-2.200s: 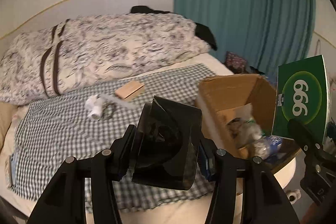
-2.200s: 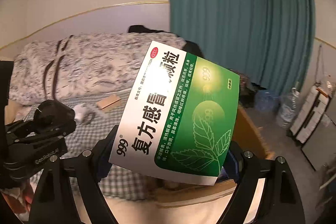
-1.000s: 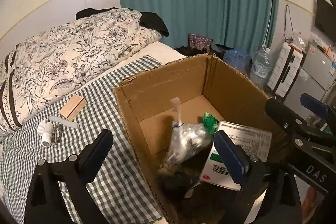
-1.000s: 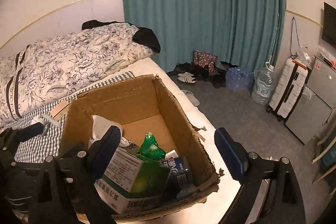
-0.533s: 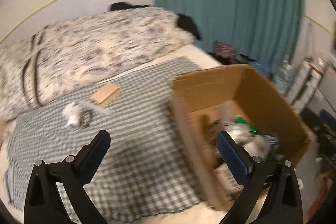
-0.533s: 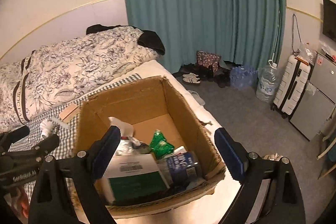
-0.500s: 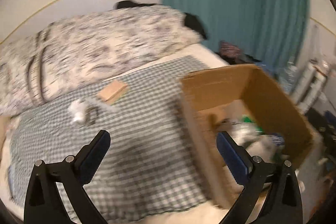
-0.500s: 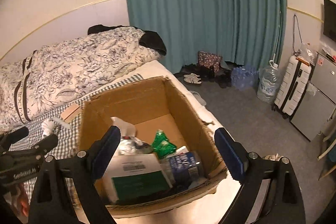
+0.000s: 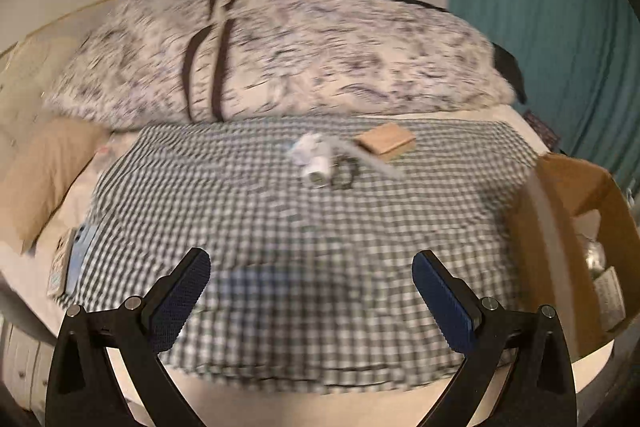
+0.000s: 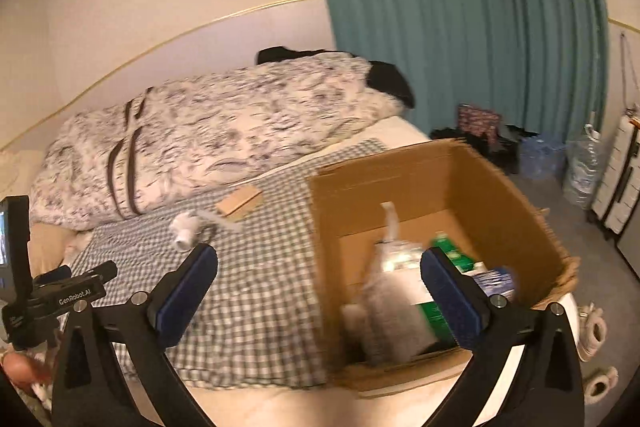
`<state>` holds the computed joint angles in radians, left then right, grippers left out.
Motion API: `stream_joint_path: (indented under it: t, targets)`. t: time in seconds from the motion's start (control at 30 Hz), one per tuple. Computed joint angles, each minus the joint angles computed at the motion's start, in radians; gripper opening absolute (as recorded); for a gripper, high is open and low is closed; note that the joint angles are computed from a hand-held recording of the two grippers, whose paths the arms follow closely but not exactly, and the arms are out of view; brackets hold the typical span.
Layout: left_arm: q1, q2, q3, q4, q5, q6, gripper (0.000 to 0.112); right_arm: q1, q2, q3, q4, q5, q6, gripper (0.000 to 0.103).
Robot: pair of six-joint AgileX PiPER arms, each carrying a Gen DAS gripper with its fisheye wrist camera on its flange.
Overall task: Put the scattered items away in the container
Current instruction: 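Move both tools back over the remaining items on the bed, then grasp the white plastic tube with the right tool while the left tool grasps the white plug charger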
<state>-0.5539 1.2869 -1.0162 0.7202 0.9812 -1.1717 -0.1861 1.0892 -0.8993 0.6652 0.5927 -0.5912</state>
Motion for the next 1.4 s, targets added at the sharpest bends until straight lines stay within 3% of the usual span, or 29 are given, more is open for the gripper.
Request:
stream_joint_path:
  t: [0.3, 0.53, 0.73, 0.8, 0.93, 1.07, 1.17, 1.3, 1.4]
  targets:
    - [0.243, -0.134, 0.174, -0.093, -0.135, 0.123, 0.103, 0.427, 0.049, 0.006, -0.48, -0.178, 0.538, 0.102]
    - [0.37, -0.032, 0.188, -0.141, -0.299, 0.18, 0.103, 0.575, 0.184, -0.026, -0.792, -0.247, 0.83, 0.102]
    - [0.408, 0.179, 0.089, -0.137, -0.436, 0.185, 0.103, 0.561, 0.337, -0.07, -0.725, -0.321, 0.771, 0.102]
    - [0.414, 0.267, 0.027, -0.134, -0.467, 0.198, 0.103, 0.563, 0.413, -0.106, -0.765, -0.34, 0.808, 0.102]
    - [0.424, 0.452, -0.133, -0.112, -0.481, 0.214, 0.103, 0.558, 0.585, -0.232, -0.788, -0.352, 0.826, 0.102]
    - [0.452, 0.613, -0.303, -0.167, -0.471, 0.275, 0.103, 0.537, 0.77, -0.417, -0.654, -0.347, 0.678, 0.102]
    - [0.469, 0.727, -0.434, -0.213, -0.451, 0.33, 0.103, 0.537, 0.927, -0.601, -0.657, -0.318, 0.657, 0.102]
    - [0.493, 0.849, -0.571, -0.25, -0.428, 0.369, 0.103, 0.543, 1.166, -0.9, -0.692, -0.218, 0.658, 0.102]
    - [0.516, 0.911, -0.637, -0.31, -0.431, 0.409, 0.103, 0.544, 1.33, -1.141, -0.667, -0.092, 0.594, 0.096]
